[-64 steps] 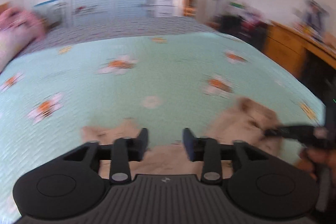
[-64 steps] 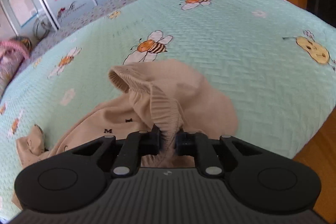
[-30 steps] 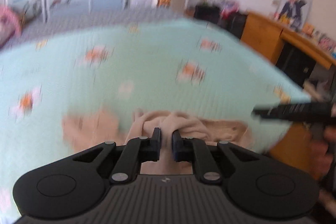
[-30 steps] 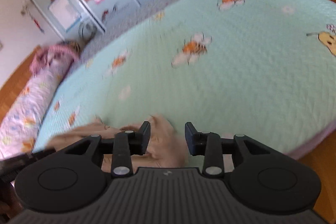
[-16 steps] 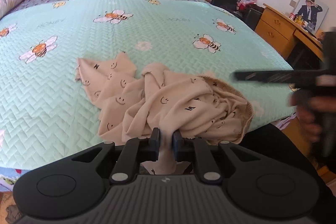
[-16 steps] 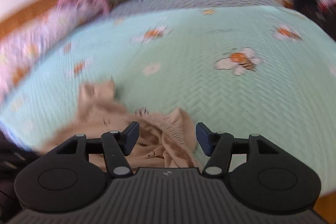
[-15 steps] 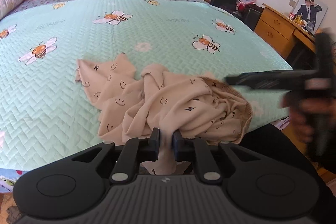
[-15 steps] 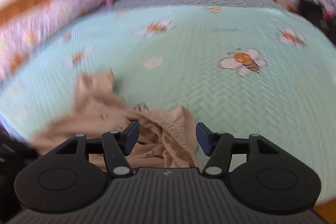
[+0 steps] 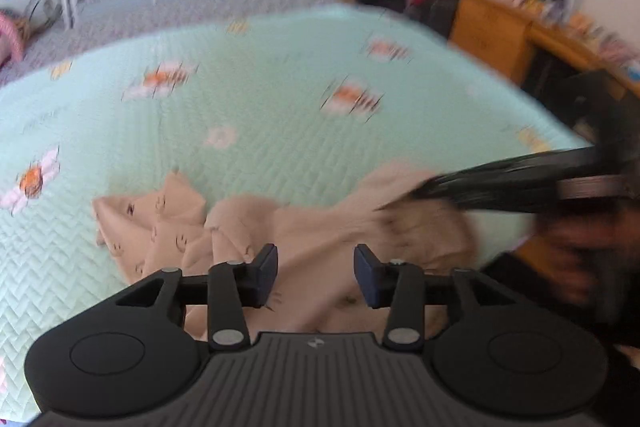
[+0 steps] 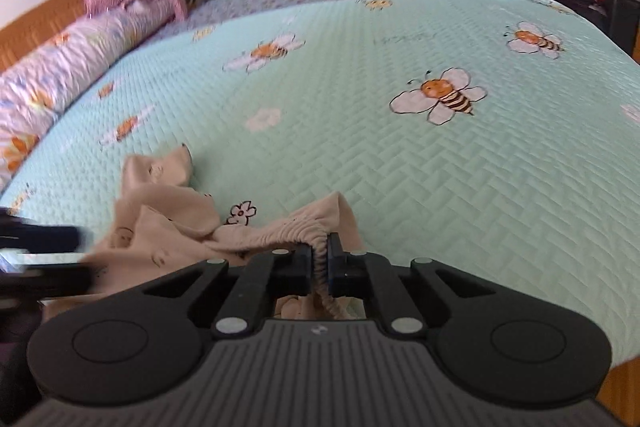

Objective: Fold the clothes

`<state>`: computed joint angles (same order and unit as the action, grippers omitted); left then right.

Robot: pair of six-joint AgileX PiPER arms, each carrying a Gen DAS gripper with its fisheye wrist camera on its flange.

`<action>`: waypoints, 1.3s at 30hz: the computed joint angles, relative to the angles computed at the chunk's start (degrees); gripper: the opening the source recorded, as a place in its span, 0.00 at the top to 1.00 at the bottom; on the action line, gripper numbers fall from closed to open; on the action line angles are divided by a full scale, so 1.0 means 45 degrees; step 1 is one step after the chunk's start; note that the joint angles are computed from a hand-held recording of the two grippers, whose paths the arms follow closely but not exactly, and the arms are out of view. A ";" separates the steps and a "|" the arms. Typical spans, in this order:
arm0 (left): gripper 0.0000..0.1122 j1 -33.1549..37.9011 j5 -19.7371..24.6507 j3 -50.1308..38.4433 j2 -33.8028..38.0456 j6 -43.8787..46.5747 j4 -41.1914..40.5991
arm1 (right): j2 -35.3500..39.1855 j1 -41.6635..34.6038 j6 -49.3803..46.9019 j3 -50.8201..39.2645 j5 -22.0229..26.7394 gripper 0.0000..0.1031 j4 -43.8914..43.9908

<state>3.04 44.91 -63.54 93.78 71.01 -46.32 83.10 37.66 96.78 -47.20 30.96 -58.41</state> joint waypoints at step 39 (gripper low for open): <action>0.62 0.0004 0.0150 0.0136 -0.0536 0.0193 -0.1535 | -0.2261 0.0372 0.0659 0.1100 0.0412 0.50 -0.1764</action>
